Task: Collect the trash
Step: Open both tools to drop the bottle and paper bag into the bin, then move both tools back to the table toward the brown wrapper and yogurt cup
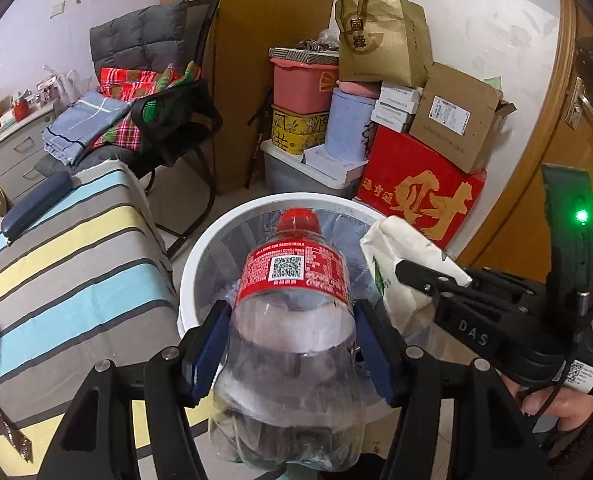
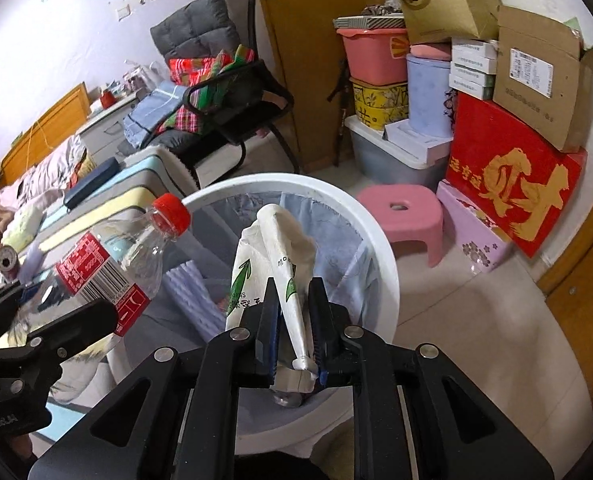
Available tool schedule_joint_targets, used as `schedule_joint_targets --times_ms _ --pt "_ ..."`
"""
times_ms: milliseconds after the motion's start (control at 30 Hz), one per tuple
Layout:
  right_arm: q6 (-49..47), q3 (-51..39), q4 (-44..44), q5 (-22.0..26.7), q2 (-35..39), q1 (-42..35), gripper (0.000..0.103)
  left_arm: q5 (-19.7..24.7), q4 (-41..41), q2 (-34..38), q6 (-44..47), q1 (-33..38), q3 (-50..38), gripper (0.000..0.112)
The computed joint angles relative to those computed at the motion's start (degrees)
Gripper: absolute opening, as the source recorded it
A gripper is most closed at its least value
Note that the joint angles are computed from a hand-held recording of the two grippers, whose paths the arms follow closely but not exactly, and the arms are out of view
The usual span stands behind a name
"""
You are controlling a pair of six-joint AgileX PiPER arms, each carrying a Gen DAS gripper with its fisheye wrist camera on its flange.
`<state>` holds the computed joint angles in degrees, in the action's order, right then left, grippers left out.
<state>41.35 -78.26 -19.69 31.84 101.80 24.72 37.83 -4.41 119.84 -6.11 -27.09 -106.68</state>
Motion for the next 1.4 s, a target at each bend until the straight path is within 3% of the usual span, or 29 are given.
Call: schedule_joint_targets --times_ms 167,233,267,300,1400 --pt "1.05 -0.63 -1.36 1.47 0.77 0.43 0.021 -0.41 1.21 -0.24 -1.35 0.15 0.10 0.068" --pt "1.35 -0.55 -1.61 1.33 0.76 0.48 0.036 -1.35 1.63 -1.07 -1.81 0.35 1.27 0.068" --pt "1.15 -0.18 -1.11 0.99 0.46 0.43 0.051 -1.44 1.66 -1.40 -2.05 0.53 1.64 0.068" --pt "0.69 -0.10 -0.55 0.60 0.40 0.25 0.057 -1.88 1.36 -1.83 -2.08 0.74 2.25 0.068" --pt "17.46 2.30 -15.79 -0.61 -4.78 12.42 0.057 -12.84 10.96 -29.44 -12.20 6.94 34.75 0.068"
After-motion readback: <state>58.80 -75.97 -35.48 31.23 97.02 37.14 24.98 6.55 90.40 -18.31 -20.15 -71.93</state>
